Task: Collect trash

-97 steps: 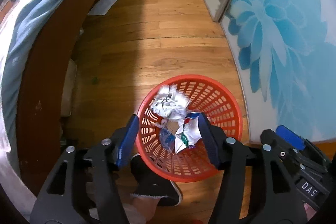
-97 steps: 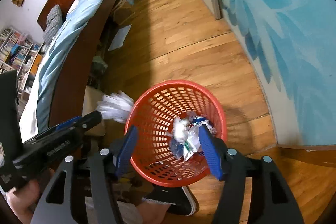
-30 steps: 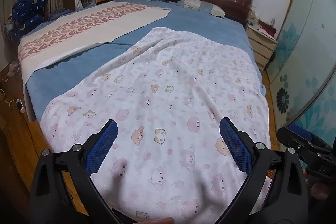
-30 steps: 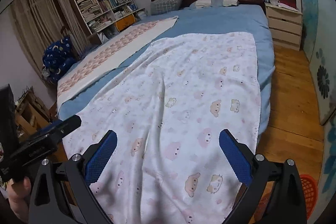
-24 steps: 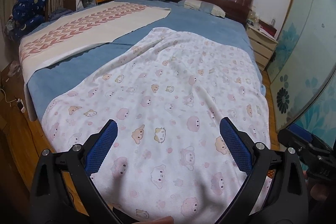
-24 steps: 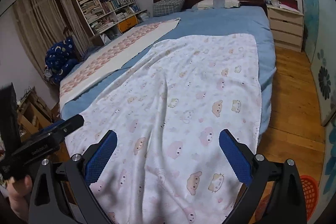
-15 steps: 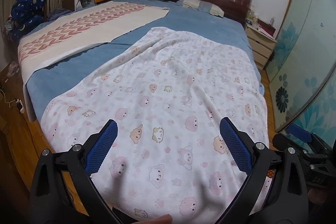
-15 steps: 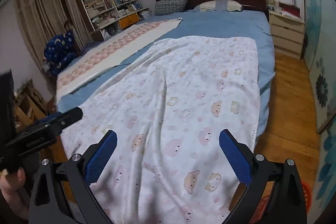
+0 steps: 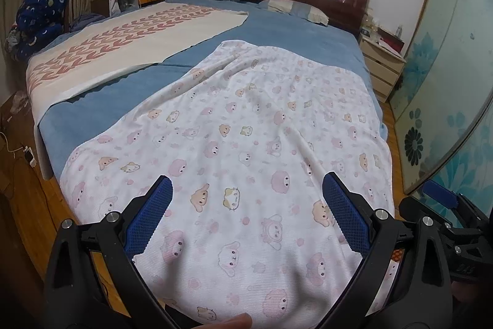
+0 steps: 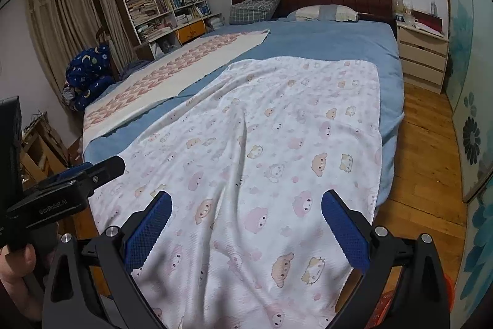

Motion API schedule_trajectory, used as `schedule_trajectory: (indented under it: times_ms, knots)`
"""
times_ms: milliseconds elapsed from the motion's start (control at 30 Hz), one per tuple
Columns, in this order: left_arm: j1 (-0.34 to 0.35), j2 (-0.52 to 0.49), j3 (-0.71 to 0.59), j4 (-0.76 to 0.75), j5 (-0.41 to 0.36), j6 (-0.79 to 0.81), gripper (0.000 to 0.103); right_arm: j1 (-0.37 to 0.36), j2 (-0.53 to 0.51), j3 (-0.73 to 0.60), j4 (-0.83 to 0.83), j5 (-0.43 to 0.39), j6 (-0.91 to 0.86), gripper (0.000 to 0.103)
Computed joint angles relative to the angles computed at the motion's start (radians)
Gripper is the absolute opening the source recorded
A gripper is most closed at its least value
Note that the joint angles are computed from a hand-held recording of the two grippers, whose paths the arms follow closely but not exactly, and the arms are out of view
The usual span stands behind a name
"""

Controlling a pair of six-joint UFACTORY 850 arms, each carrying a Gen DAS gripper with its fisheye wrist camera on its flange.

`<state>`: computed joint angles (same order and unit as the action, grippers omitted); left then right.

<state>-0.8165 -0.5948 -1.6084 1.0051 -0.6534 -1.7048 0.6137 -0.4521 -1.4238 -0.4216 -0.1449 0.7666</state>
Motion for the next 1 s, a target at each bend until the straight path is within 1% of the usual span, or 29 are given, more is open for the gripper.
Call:
schedule_trajectory:
  times_ms: [33,100,133,200,267,333,400,500,567,633,700,733,800,833,867,900,933,967,1000]
  knots:
    - [0.001,0.001,0.001,0.000,0.000,-0.002,0.097,0.002,-0.001,-0.001,-0.020,-0.007,0.016,0.096]
    - [0.002,0.004,0.006,0.006,0.003,-0.010,0.097,0.001,0.000,-0.001,0.003,-0.002,-0.006,0.096]
    - [0.002,0.004,0.006,0.006,0.003,-0.009,0.097,0.002,0.000,0.001,-0.023,-0.002,0.017,0.096]
    - [0.003,0.003,0.004,0.003,0.004,-0.006,0.097,0.000,0.000,-0.001,0.015,-0.005,-0.018,0.096]
    - [0.003,0.003,0.004,0.003,0.005,-0.004,0.097,0.000,0.002,0.002,-0.004,-0.002,0.001,0.096]
    - [0.003,0.003,0.003,0.002,0.007,0.000,0.097,-0.002,0.000,-0.001,0.053,-0.006,-0.049,0.096]
    - [0.003,0.004,0.005,0.007,0.006,-0.003,0.097,-0.003,0.003,0.004,0.050,0.003,-0.045,0.096]
    - [0.003,0.007,0.009,0.014,0.012,-0.008,0.097,-0.005,0.001,0.003,0.121,0.002,-0.107,0.096]
    - [0.003,0.008,0.011,0.021,0.013,-0.013,0.097,-0.004,0.002,0.005,0.075,0.005,-0.068,0.096]
    - [0.001,0.010,0.015,0.038,0.015,-0.023,0.097,-0.006,0.001,0.004,0.122,0.003,-0.108,0.096]
    - [-0.001,0.005,0.007,0.038,-0.006,-0.020,0.097,-0.005,0.003,0.007,0.085,0.010,-0.075,0.096]
    - [0.002,0.008,0.011,0.041,0.008,-0.033,0.097,-0.003,0.000,0.004,0.076,0.001,-0.069,0.096]
    - [0.016,0.014,0.018,0.003,0.053,-0.027,0.097,-0.005,0.000,0.002,0.126,0.004,-0.111,0.096]
    - [0.018,0.014,0.018,-0.007,0.058,-0.025,0.097,-0.004,0.002,0.006,0.101,0.012,-0.091,0.096]
    - [0.018,0.010,0.013,-0.015,0.048,-0.018,0.097,-0.003,0.002,0.005,0.073,0.009,-0.068,0.096]
    - [0.016,0.005,0.006,-0.023,0.032,-0.006,0.097,-0.003,-0.001,0.002,0.086,0.003,-0.082,0.096]
    - [0.016,0.004,0.005,-0.026,0.029,-0.001,0.097,-0.004,-0.001,0.000,0.141,0.001,-0.128,0.096]
    - [0.015,0.003,0.004,-0.029,0.030,0.002,0.097,-0.005,0.000,0.003,0.154,0.009,-0.140,0.096]
    - [0.014,0.004,0.005,-0.028,0.033,-0.001,0.097,-0.004,0.001,0.005,0.127,0.013,-0.118,0.096]
